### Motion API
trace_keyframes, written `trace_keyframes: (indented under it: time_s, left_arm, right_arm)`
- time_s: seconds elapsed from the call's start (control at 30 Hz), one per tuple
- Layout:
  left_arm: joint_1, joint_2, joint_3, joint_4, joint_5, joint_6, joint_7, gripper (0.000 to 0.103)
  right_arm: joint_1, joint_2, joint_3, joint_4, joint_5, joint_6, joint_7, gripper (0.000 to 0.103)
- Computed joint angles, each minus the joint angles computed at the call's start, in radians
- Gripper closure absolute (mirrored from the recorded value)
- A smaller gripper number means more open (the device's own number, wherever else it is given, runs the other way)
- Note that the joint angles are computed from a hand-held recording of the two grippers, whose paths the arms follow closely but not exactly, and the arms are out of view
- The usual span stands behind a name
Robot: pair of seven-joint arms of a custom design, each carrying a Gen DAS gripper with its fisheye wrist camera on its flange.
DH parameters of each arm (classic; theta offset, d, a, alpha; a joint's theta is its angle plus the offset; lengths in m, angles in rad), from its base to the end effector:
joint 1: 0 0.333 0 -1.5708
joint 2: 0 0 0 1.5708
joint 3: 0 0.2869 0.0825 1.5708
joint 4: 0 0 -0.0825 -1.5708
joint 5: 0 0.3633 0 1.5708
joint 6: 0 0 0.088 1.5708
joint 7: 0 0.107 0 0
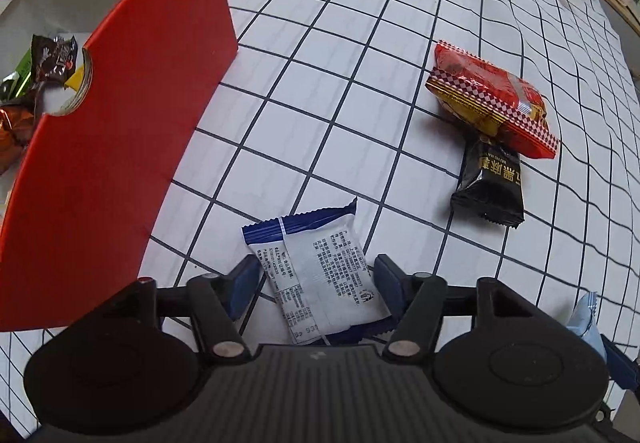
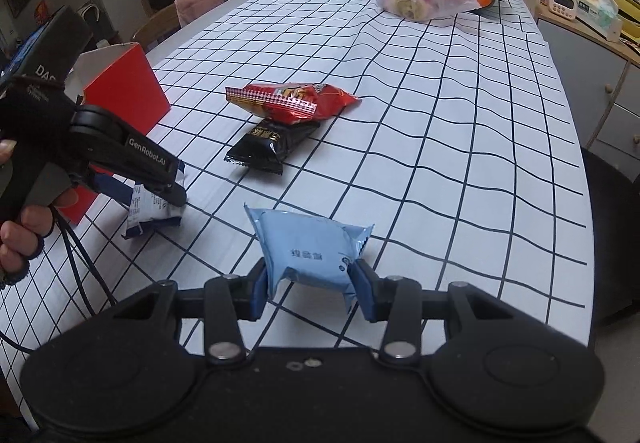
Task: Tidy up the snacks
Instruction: 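Lift the biscuit and light-blue packet and carry both over the white box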
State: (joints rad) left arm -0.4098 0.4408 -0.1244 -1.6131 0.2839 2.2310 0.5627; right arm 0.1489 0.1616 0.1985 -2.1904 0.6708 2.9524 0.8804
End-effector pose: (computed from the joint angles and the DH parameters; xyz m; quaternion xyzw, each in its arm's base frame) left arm 0.5799 -0.3215 0.3743 -0.8085 0.5739 -0.0891 0.0948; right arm 0.5474 0.1520 0.3573 -0.7890 0.5220 -0.1284 0.2974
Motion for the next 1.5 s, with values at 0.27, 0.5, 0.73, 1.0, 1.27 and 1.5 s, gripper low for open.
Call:
trace_keyframes:
  time_s: [0.27,0.5,0.73,1.0,1.27,1.5]
  left_arm:
    - [0.023,-0.044,-0.012,-0.068,-0.025,0.063,0.043,0.055]
    - [0.057,-0.14,-0.033,-0.181,-0.08,0.145,0.105,0.055]
    - [0.098,-0.294,-0.061,-0.317,-0.118,0.237,0.229,0.055]
    - [0.169,-0.469,-0.075,-0.474,-0.185,0.316,0.364,0.055]
    - [0.225,-0.621,-0.082,-0.599,-0.296,0.34,0.51,0.055]
    - [0.253,-0.687,-0.082,-0.652,-0.371,0.346,0.585,0.055]
  right_arm:
    - [0.025,-0.021,-0.007,-0.02,-0.075,0.026,0.072,0.061]
    - [0.064,-0.065,-0.02,-0.045,-0.143,0.048,0.161,0.061]
    - [0.128,-0.104,-0.044,-0.044,-0.251,0.059,0.284,0.083]
    - [0.147,-0.053,-0.042,-0.024,-0.428,0.05,0.395,0.075]
    - [0.224,0.032,-0.156,0.037,-0.807,-0.037,0.951,0.026]
    - [0.256,0.115,-0.17,0.153,-0.94,-0.2,1.325,0.032]
